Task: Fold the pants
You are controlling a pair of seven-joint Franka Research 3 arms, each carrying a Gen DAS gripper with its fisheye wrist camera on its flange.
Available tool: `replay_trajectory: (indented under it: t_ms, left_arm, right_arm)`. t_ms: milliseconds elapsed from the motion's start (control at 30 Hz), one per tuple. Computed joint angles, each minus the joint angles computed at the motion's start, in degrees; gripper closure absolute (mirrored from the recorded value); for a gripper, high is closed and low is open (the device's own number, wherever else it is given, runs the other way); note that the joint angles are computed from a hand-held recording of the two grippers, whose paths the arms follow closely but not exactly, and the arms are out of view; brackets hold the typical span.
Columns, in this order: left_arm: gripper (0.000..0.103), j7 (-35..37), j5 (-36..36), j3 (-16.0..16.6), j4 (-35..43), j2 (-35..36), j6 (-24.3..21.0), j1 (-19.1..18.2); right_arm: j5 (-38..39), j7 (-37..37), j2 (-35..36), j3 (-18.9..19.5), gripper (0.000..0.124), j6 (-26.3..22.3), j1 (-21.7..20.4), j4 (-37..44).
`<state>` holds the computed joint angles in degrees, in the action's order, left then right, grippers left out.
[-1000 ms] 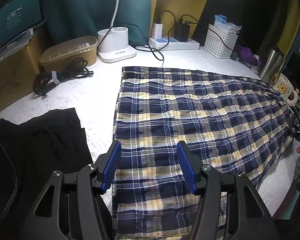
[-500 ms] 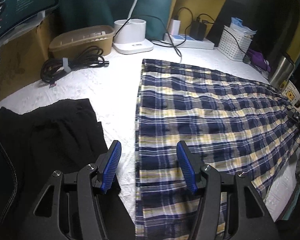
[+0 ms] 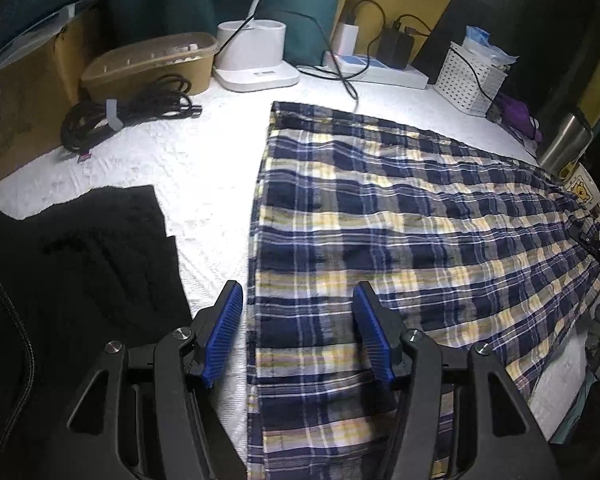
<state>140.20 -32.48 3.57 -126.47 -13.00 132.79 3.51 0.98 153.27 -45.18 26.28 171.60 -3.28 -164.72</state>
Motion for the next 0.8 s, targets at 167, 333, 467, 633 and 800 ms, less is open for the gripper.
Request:
replay_trajectory:
  t_ms: [167, 333, 467, 633, 800]
  left_arm:
    - [0.046, 0.52, 0.32, -0.31, -0.19, -1.2, -0.28, -0.72]
    - [0.046, 1.42, 0.17, -0.1, -0.11, -1.98, -0.57, -1.61]
    - [0.046, 1.62, 0.75, -0.21, -0.34, -2.32, -0.43, -2.13]
    - [0.046, 2.12, 0.89, -0.31, -0.52, -2.28, -0.65, -2.75]
    - [0.046, 2.71, 0.66, -0.45, -0.39, -1.64, -1.38, -3.17]
  right_arm:
    - [-0.33, 0.03, -3.27, -0.04, 0.116, -1.5, -0.16, -1.28]
    - [-0.67, 0.93, -9.7, -0.86, 0.116, -5.43, 0.38, -3.92]
    - [-1.19, 1.85, -15.73, -1.82, 0.116, -9.7, 1.32, -6.29]
    - [-2.69, 3.06, -21.4, -2.41, 0.116, -15.75, 2.08, -7.65]
    - [-3.95, 3.49, -21.97, -3.12, 0.116, -17.62, 2.83, -7.73]
